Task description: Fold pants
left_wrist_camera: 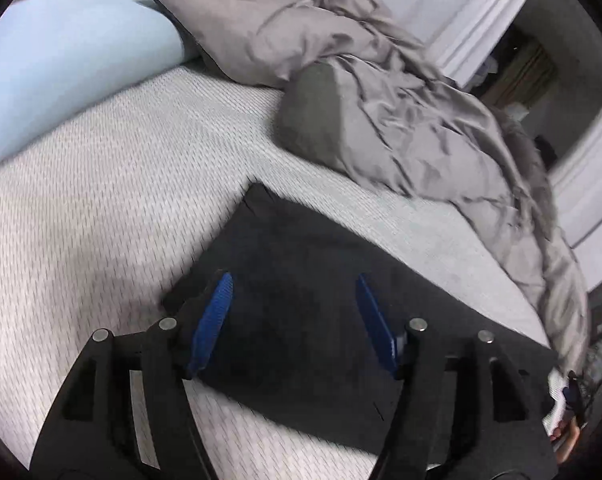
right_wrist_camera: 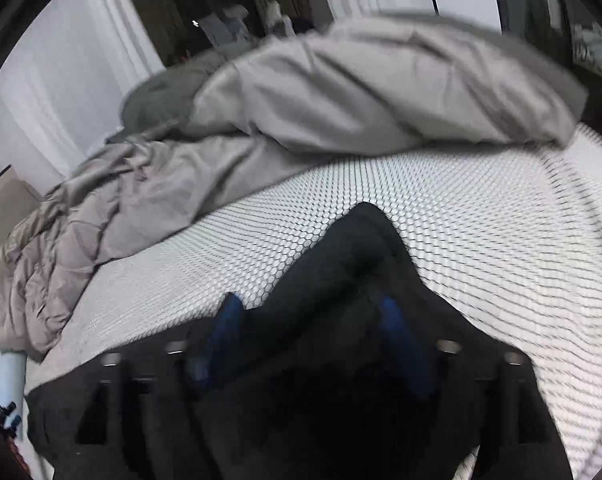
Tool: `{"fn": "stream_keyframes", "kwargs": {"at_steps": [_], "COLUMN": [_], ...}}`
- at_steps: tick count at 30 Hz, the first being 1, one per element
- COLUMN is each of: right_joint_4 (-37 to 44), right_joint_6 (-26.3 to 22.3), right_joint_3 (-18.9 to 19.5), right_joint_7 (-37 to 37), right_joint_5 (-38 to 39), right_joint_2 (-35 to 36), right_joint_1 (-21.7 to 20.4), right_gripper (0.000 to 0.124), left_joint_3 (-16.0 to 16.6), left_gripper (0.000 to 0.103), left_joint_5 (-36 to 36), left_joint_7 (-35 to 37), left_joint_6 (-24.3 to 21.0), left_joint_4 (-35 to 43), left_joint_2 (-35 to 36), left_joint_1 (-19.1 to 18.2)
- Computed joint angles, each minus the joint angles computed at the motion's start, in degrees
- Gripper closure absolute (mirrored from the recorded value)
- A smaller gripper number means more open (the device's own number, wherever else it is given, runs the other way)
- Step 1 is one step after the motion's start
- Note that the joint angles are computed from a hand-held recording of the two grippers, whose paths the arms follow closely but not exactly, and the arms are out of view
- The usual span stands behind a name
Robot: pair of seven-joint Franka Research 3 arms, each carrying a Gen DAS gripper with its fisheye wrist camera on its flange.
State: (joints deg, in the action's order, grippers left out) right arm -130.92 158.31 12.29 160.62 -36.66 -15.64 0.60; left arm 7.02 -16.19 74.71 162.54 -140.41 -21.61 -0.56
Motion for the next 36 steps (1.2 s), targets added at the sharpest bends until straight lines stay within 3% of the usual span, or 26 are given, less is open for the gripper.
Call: {"fn": "stream_keyframes", "kwargs": {"at_steps": [2,5,8,11,15,16,17,21,24,26,28,29,31,34,36], "right_joint_4": [-3.4,-9.9,-13.3,-17.5,-21.2,-21.7,-21.3,-19.5,-18.8,-18.5,-18.8,-19.2,-19.7,-21.2,-22.5], "right_joint_6": [0.7,5.8,9.3,13.3,18.9,19.9,19.5,16.9,17.7,16.8,16.6,16.7,16.5,15.5,15.9], "right_joint_3": [0.6,0.0,-1.2,-3.0,-3.5,-2.7,-2.0,6.2,7.9,10.0,9.8,9.5,9.3,8.5,6.3], "right_joint_7": [0.7,-1.0,-4.7,-6.7,-8.3,-9.1,-10.0,-9.3,-11.0,-11.4,-12.4,-12.7,-13.3,-14.0,-14.9], "right_joint_5": [0.8,7.7,14.2,20.8,26.1,26.2,26.4,25.3,26.8,27.4,28.9,29.8,31.3,33.4,36.0], "right_joint_2": [-4.1,-9.4,-10.5,-11.2,-10.4,-10.2,-9.5,-9.0,-7.9,-8.0,-8.2,-8.5,-9.2,-11.0,-11.4], "right_joint_1": [0.9,4.0,7.6,11.4,13.1,12.5,11.8,3.8,2.5,0.4,0.6,0.9,1.0,1.7,3.6], "right_gripper": [0.036,0.034,0.034,0.034,0.034,0.034,0.034,0.034,0.034,0.034,0.034,0.034,0.034,0.034,0.034], "left_joint_3": [0.4,0.7,-0.5,2.3,0.5,1.5,3.0,7.8,4.9,0.8,-4.9,-5.8,-6.7,-3.0,-3.1], "left_gripper": [0.042,0.042,0.042,0.042,0.042,0.042,0.047,0.091,0.099,0.101,0.101,0.101,0.1,0.099,0.096], "left_joint_5": [-3.3,-7.7,-9.5,-15.0,-18.3,-20.7,-24.0,-39.5,-39.8,-35.9,-27.0,-24.4,-20.6,-20.2,-17.8], "left_joint_7": [2.0,2.8,1.8,4.0,6.1,7.3,9.3,19.8,21.2,19.9,14.2,12.6,9.1,8.2,6.2], "left_joint_6": [0.2,2.6,3.3,2.8,6.4,7.6,9.0,10.3,13.3,14.0,13.4,12.7,10.4,8.6,9.1], "left_joint_4": [-3.6,-7.3,-8.5,-7.8,-7.0,-6.5,-5.8,-0.9,-1.8,-4.0,-7.5,-8.9,-11.1,-11.4,-12.2], "left_joint_2": [-3.9,-6.8,-6.3,-4.1,0.0,1.3,2.7,8.3,7.7,5.5,2.4,1.0,-1.0,-1.1,-1.8], "left_joint_1": [-4.2,-10.8,-15.8,-22.6,-24.6,-26.0,-28.1,-33.6,-31.3,-27.3,-21.0,-19.6,-17.1,-19.6,-19.4]}}
